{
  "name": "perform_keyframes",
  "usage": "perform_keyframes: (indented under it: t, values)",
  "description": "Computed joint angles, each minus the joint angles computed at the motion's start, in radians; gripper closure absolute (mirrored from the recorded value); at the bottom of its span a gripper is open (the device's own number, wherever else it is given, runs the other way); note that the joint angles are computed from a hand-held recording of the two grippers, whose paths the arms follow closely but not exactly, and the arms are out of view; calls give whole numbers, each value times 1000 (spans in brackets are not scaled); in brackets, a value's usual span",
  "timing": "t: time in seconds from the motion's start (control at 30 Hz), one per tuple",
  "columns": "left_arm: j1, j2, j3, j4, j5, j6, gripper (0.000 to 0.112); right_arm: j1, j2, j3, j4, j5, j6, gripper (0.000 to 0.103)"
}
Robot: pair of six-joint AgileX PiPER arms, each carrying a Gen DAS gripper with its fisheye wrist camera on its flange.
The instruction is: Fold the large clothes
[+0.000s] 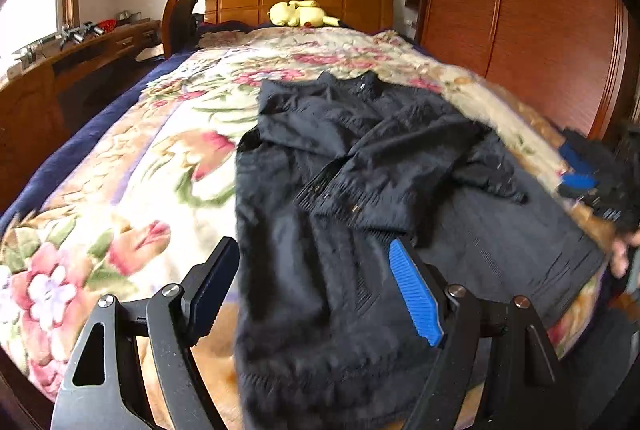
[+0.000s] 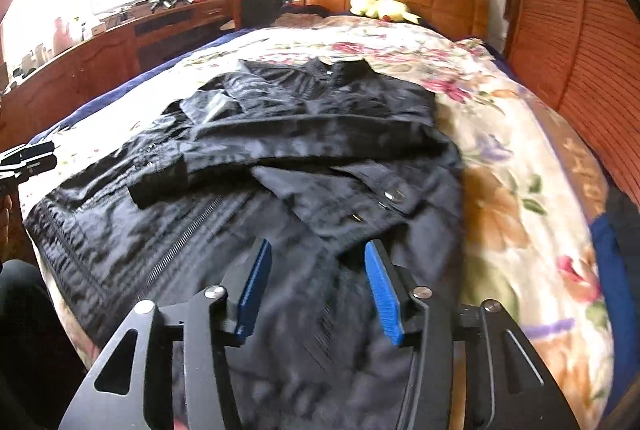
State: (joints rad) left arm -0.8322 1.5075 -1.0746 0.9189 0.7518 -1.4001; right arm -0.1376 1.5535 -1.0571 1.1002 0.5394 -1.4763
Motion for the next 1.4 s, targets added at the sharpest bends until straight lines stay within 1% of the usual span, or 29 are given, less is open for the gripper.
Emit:
perform_keyframes:
  t: [0.1, 0.2, 0.33, 0.43, 0.53, 0.57, 0.63, 0.7, 0.87, 1.03, 1.13, 1.2, 1.4]
  values:
    - [-2, -24, 50, -10, -1, -17, 34, -39, -40, 51, -16, -7, -20, 51]
    - [-13, -48, 92, -7, 29, -41, 34, -87, -77, 112, -7, -6, -67, 51]
    - [-26, -95, 169, -2, 39, -83, 35, -119, -79, 157, -26, -22, -72, 51]
    - [-30, -115, 214, -10, 33, -97, 48, -131, -53, 161, -51, -33, -40, 51]
    - [-35, -132, 255, -16, 10, -111, 59, -160, -30, 151, -61, -5, -16, 51]
    - [-34, -139, 268, -17, -3, -117, 60, -166, -24, 146, -62, 5, -9, 51]
    - [-37, -145, 282, -16, -19, -127, 61, -177, -18, 142, -59, 24, 0, 51]
    - [-46, -145, 285, -15, -15, -135, 61, -183, -2, 136, -44, 28, -15, 51]
    - [-54, -139, 296, -19, -27, -151, 61, -207, 7, 166, 8, 57, -87, 51]
    - [-69, -148, 314, -6, -26, -184, 61, -210, 14, 184, 55, 51, -146, 51]
    - [-82, -154, 324, 4, -25, -206, 61, -219, 29, 182, 80, 64, -160, 51]
    - [-84, -159, 331, 7, -38, -216, 65, -221, 31, 191, 96, 66, -174, 51]
    - [-98, -176, 348, 7, -63, -241, 75, -216, 25, 192, 68, 73, -169, 51]
